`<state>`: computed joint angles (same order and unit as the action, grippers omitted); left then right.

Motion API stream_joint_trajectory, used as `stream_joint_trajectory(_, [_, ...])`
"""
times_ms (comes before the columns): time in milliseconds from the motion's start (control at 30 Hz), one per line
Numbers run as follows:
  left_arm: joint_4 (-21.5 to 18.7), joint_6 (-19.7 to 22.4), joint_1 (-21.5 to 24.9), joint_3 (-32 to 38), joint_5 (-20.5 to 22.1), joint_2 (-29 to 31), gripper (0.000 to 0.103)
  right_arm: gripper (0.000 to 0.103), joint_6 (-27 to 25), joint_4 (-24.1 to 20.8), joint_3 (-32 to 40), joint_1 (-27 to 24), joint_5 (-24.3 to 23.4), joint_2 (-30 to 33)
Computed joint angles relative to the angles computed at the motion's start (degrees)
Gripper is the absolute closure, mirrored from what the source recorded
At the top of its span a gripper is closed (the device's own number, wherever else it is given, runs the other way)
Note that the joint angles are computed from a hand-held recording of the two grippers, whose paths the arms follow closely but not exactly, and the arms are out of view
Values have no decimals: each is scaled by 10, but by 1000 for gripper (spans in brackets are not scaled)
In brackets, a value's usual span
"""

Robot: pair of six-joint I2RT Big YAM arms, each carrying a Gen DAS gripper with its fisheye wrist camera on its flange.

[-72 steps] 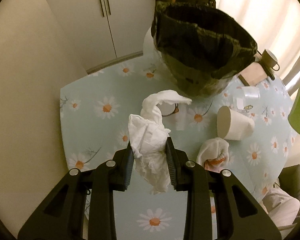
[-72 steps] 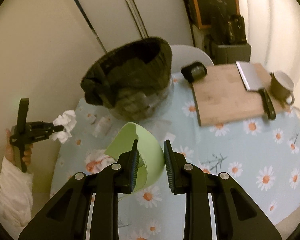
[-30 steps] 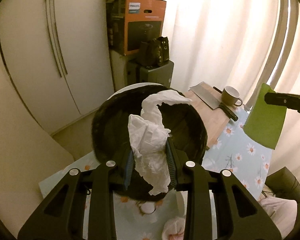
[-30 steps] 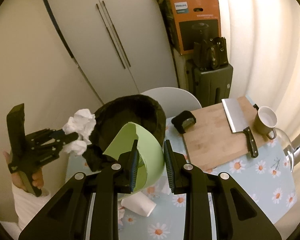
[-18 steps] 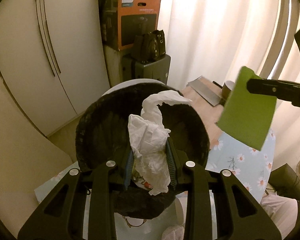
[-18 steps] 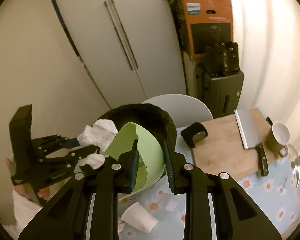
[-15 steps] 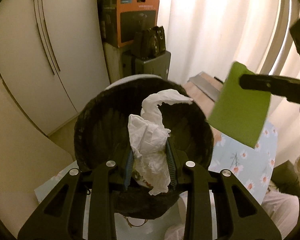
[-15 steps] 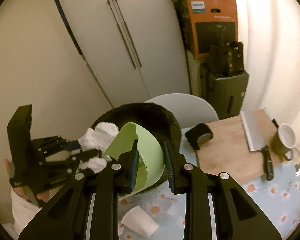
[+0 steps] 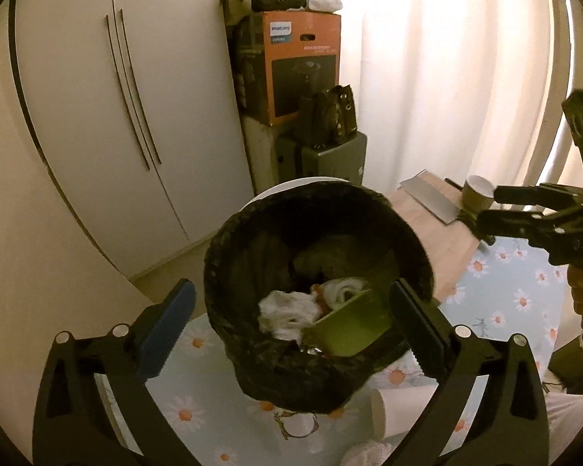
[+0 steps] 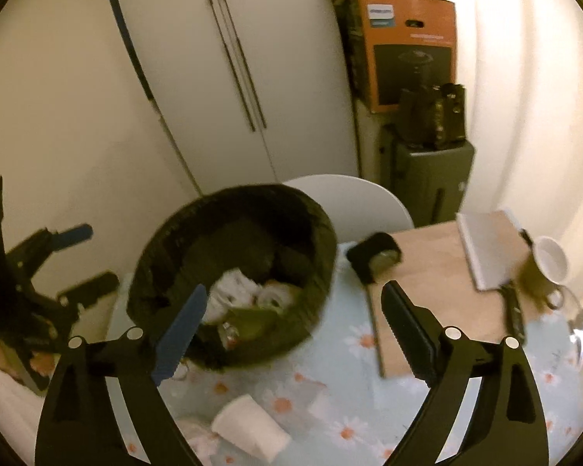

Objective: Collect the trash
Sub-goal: 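Carry the green sleeve and tissues over the bin and release both, then move both open grippers toward the white paper cup on the table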

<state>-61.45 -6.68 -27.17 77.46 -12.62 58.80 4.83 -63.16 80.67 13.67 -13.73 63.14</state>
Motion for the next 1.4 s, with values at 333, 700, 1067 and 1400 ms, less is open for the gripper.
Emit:
stream_joint_trajectory(333, [20, -38, -25, -42, -5, -45, 6, 15, -17, -40, -33, -41, 19, -58])
stream_joint_trajectory(700, [13, -88, -35, -101, -28, -98, 6, 15, -15, -51, -97, -52, -4, -101])
stream_joint_trajectory(1067, [3, -119, 5, -168, 9, -140, 6, 15, -23, -64, -138, -73, -15, -107])
stream_joint_trajectory(1400, [-2, -140, 2, -220, -1, -160, 6, 15, -10, -62, -181, -75, -27, -108])
